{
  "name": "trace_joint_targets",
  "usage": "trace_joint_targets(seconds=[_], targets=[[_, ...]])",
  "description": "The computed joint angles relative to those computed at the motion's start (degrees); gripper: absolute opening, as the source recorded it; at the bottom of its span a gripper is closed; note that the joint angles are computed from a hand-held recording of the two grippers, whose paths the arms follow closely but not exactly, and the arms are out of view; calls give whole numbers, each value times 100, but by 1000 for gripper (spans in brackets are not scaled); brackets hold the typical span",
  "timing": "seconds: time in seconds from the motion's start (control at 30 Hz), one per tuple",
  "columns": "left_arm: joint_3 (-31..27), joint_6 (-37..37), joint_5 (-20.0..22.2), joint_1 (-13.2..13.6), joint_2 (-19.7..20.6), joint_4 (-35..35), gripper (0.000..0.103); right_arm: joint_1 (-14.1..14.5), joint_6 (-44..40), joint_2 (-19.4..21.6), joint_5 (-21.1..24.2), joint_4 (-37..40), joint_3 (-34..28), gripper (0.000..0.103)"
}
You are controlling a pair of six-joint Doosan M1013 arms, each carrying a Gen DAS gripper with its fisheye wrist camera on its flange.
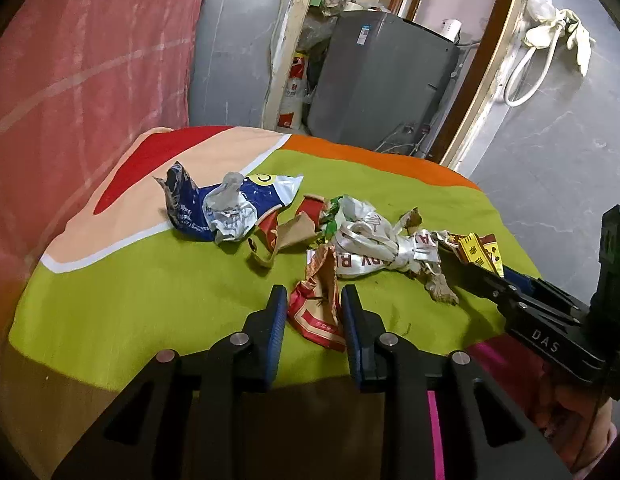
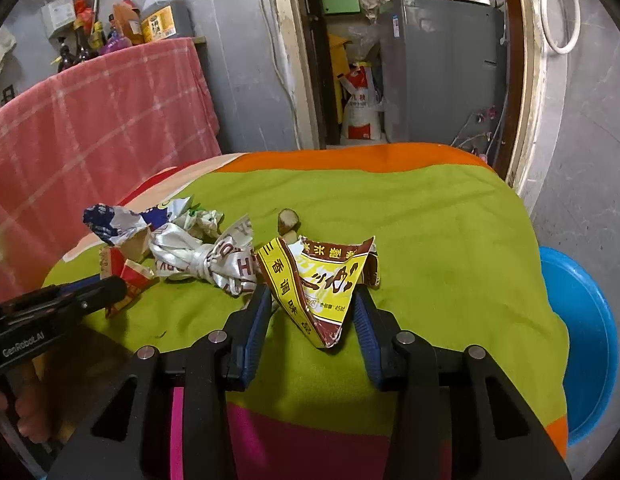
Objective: Collect trash
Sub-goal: 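Grasp the red-and-white wrapper with the left gripper while the right grasps the yellow wrapper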
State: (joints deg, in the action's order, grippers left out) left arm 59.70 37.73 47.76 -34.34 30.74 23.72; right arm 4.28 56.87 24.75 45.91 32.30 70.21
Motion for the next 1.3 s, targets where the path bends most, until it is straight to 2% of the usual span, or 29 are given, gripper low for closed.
trace_joint_targets(seconds=[0.1,0.27,0.47,0.5,0.53,0.6,0.7,0.8,0.83,0.93,1.17,1.3], targets=[[93,-149,-109,-40,-65,146,23,-26,-157,-105,-168,193,155,39],[241,-559,-343,-193,-163,812,23,-86,-831,-399,-695,844,597,39],[256,-1249,-748,-406,-217,1960,23,-195,-2225,-819,-1504,2203,1142,38],[234,-1364,-832,-443,-208,2164,23,-224,-2499,-888,-1642,2470,1217,37],[195,-1447,-895,-477,-188,2334,23,-251,-2712,-930,-1722,2676,1260,30],[53,-1529,-1011,-548,-108,2615,23,-291,-2989,-1004,-1900,2932,1315,28],[-237,-1288,-1075,-603,52,2495,23,-380,-2771,-971,-1770,2692,1201,28],[-443,-968,-970,-606,174,2065,23,-480,-2067,-854,-1318,2079,1054,29],[-464,-917,-910,-603,201,1933,23,-509,-1903,-812,-1152,1967,1022,33],[-322,-992,-751,-616,158,1779,23,-586,-1758,-732,-747,1993,1030,49],[93,-1358,-370,-539,-45,1756,23,-484,-1685,-566,-222,1911,911,55],[241,-1446,-218,-457,-103,1701,23,-370,-1630,-443,59,1820,736,66]])
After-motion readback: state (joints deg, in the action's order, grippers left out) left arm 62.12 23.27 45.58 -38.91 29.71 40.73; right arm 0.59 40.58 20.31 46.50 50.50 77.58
